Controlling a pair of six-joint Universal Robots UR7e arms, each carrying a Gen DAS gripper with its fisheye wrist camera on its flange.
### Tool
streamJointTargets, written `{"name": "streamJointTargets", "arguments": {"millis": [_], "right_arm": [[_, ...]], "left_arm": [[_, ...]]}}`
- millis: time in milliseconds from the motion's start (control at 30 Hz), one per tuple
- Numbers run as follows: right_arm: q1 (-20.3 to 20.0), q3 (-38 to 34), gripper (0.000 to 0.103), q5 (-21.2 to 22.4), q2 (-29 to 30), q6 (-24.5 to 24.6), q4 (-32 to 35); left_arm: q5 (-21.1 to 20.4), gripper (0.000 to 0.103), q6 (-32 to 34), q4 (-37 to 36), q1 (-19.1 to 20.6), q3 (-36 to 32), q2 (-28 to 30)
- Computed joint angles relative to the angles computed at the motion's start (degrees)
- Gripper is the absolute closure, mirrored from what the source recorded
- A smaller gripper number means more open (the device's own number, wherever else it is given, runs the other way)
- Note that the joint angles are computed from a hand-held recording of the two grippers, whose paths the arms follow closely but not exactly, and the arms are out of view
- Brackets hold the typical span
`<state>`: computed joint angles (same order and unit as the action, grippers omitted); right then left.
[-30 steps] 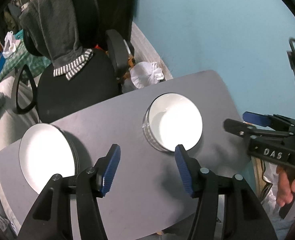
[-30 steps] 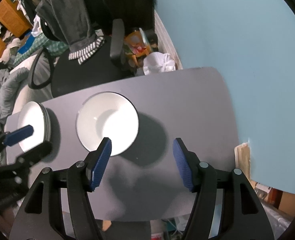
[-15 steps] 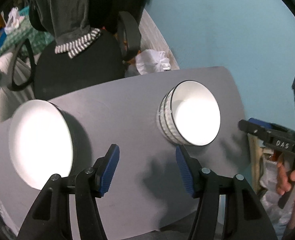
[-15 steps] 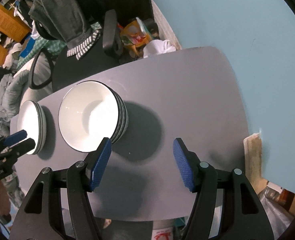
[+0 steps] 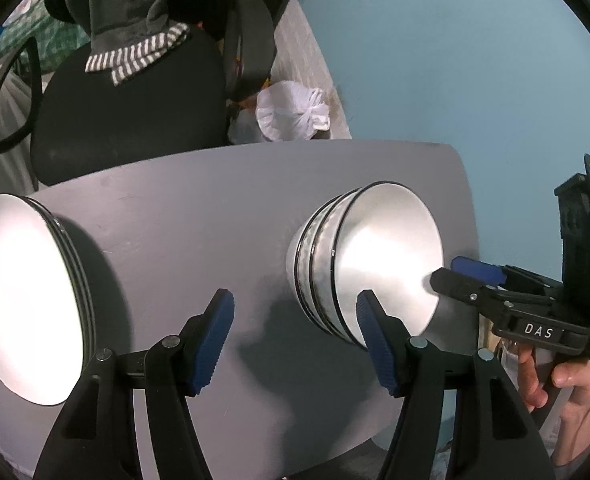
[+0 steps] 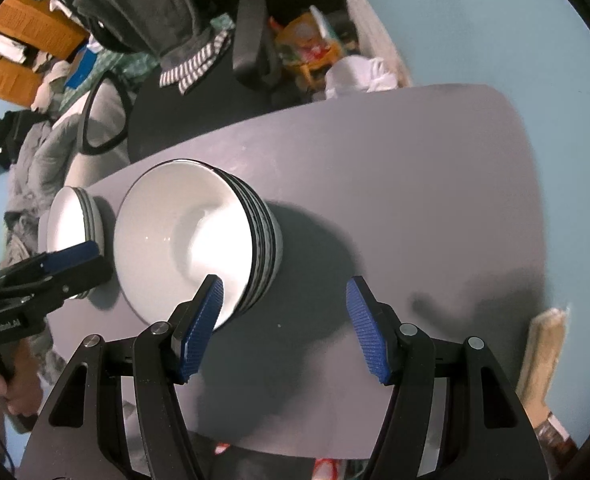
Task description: Organize plates and bowls
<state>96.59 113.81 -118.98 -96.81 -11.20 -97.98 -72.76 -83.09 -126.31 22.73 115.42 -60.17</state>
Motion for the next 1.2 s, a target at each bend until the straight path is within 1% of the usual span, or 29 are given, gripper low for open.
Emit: {"name": "streamJointTargets", "arguments": {"millis": [67,167,300,500,633,700,733,767,800,833,900,1033,1200], "right_arm": [[-0.8,-0.3,0.04,0.3,1.1,0.5,0.4],[-2.2,-0.2,0.039,2.2,2.1,0.3,-0.5],[-2.8,-0.4,0.039,2.0,3.7,-0.5,0.0],[-4.3,-1.0,0.039,4.1,5.4,0.0,1.8],[-4.3,-0.9,0.04,3.4,5.9,-0.6,1.5],[-4.6,-1.2,0.044,3.3,6.3,-0.4,2.3],[-4.7,-1.5,0.05,3.4,6.5,-0.4,2.7],[-4.8,-1.7,0.053,3.5,6.6,-0.6,3.2],[-4.9,-2.0,0.054,3.8,6.7,-0.9,3.6],[-4.8,-2.1,0.058,3.9,6.7,-0.9,3.7],[-4.9,-2.4,0.064,4.6,6.8,-1.2,4.3],[-4.8,-2.7,0.075,5.4,7.2,-1.4,4.9],[-4.6,-3.1,0.076,5.5,7.6,-1.9,5.4]], "left_arm": [[-0.5,0.038,0.4,-1.5,0.8,0.2,0.5],[-1.7,0.038,0.3,-3.3,2.1,0.7,1.5],[-2.9,0.038,0.6,-4.1,3.4,0.6,3.0],[-4.0,0.038,1.6,-5.5,4.8,0.1,4.2],[-4.4,0.038,2.7,-7.0,5.6,0.3,4.8],[-4.8,0.038,3.2,-8.3,6.0,0.7,5.0],[-5.1,0.038,3.6,-8.8,6.4,0.6,5.2],[-5.4,0.038,3.8,-9.1,6.6,0.7,5.3],[-5.8,0.043,4.1,-9.7,6.8,0.9,5.5],[-6.2,0.048,4.3,-10.2,6.9,1.0,5.5],[-7.4,0.062,5.5,-13.3,7.3,1.7,5.6],[-7.3,0.063,7.0,-12.3,7.2,0.8,5.9],[-6.7,0.067,7.8,-10.0,6.8,0.0,5.9]]}}
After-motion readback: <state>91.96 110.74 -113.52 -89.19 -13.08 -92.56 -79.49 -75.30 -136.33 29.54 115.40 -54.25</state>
